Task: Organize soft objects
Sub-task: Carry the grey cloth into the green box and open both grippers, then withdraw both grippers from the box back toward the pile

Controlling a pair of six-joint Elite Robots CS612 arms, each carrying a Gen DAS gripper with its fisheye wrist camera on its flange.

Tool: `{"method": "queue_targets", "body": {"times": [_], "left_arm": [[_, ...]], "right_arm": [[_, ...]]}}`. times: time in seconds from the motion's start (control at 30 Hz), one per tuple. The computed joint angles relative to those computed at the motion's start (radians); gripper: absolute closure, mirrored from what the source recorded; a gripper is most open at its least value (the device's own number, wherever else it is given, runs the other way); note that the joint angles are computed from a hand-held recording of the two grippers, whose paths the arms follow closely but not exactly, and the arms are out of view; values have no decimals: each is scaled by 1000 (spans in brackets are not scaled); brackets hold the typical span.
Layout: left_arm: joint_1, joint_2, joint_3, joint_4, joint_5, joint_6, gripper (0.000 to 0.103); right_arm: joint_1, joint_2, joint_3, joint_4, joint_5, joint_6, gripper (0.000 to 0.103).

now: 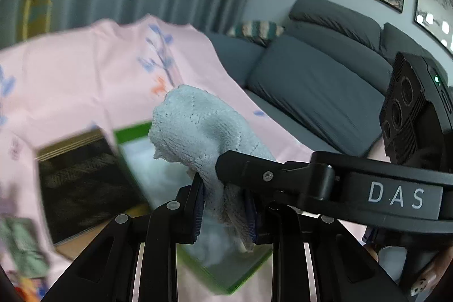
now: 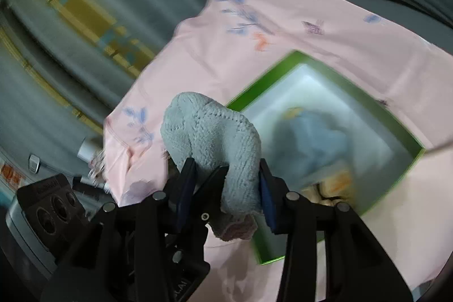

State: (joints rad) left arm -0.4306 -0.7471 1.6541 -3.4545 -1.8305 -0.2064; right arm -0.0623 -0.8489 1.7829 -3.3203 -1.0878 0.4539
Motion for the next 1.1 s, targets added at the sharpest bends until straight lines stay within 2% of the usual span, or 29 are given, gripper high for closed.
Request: {"method": "queue_targets", "body": {"times": [0.07, 0.3, 0.53, 0.7, 0.8, 0.9, 0.93, 0.97, 1.03, 1.1], "left_arm": [[-3, 18, -32, 46, -27, 2, 78], [-32, 54, -96, 170, -45, 39, 78], [-44, 68, -107, 193, -49, 23, 78], [-45, 70, -113, 222, -30, 19, 78], [-45, 68, -111, 233, -17, 13, 73], [-40, 66, -106, 234, -21, -5, 63], [-40, 63, -103, 237, -15, -8, 56], [-41, 58, -97, 240, 2, -9, 43], [-44, 46, -78, 222, 45, -6, 30], [-43, 36, -55, 171, 54, 3, 28]], "right_arm": [[-5, 3, -4, 20, -36, 14, 61], [-20, 10, -6, 82, -136, 87, 62], [-26, 18, -10, 112, -179, 114, 62], [-27, 25, -22, 139, -178, 125, 60], [-27, 26, -26, 151, -170, 121, 58], [-22, 21, -22, 151, -193, 112, 53], [-20, 19, -19, 142, -204, 107, 50], [-19, 18, -16, 127, -212, 104, 44], [-18, 14, -7, 90, -220, 106, 35], [-21, 11, 5, 41, -210, 115, 29]]}}
